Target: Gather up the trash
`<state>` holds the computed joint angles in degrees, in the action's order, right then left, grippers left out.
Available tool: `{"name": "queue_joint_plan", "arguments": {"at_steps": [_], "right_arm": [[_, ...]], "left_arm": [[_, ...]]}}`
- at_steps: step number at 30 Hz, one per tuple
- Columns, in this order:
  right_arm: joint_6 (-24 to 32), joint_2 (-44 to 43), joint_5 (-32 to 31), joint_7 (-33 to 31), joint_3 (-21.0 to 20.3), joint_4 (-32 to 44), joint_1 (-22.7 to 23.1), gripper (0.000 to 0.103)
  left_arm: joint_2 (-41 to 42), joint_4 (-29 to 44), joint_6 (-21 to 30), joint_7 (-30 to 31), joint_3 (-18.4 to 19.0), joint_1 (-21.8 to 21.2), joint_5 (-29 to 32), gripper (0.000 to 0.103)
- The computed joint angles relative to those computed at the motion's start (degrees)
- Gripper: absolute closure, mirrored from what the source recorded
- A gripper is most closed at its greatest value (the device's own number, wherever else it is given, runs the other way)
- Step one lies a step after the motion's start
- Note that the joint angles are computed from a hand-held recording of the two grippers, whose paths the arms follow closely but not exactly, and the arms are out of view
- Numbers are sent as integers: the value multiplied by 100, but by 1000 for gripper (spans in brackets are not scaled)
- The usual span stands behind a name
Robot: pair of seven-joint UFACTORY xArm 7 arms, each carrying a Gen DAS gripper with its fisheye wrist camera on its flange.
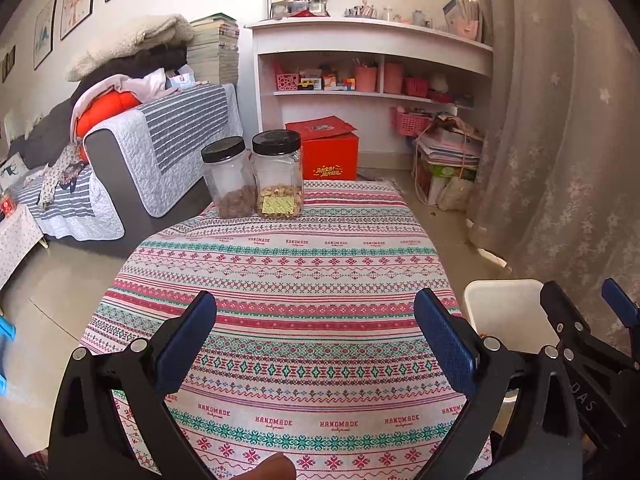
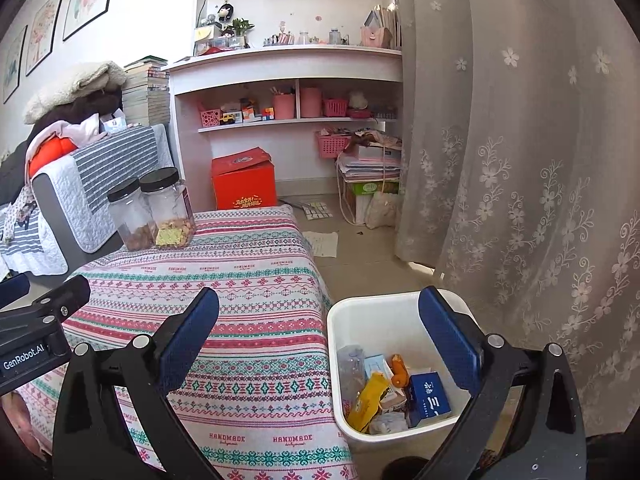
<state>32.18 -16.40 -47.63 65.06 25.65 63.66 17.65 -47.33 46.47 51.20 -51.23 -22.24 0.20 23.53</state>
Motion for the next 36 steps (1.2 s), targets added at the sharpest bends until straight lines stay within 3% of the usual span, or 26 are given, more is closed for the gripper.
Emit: {"name": "queue_joint_plan", "arguments": {"at_steps": [36], "right_arm": [[-160, -138, 639, -630, -119, -260, -194, 7]], "left_arm": [[279, 68, 38, -189, 65, -159, -6, 7]]}}
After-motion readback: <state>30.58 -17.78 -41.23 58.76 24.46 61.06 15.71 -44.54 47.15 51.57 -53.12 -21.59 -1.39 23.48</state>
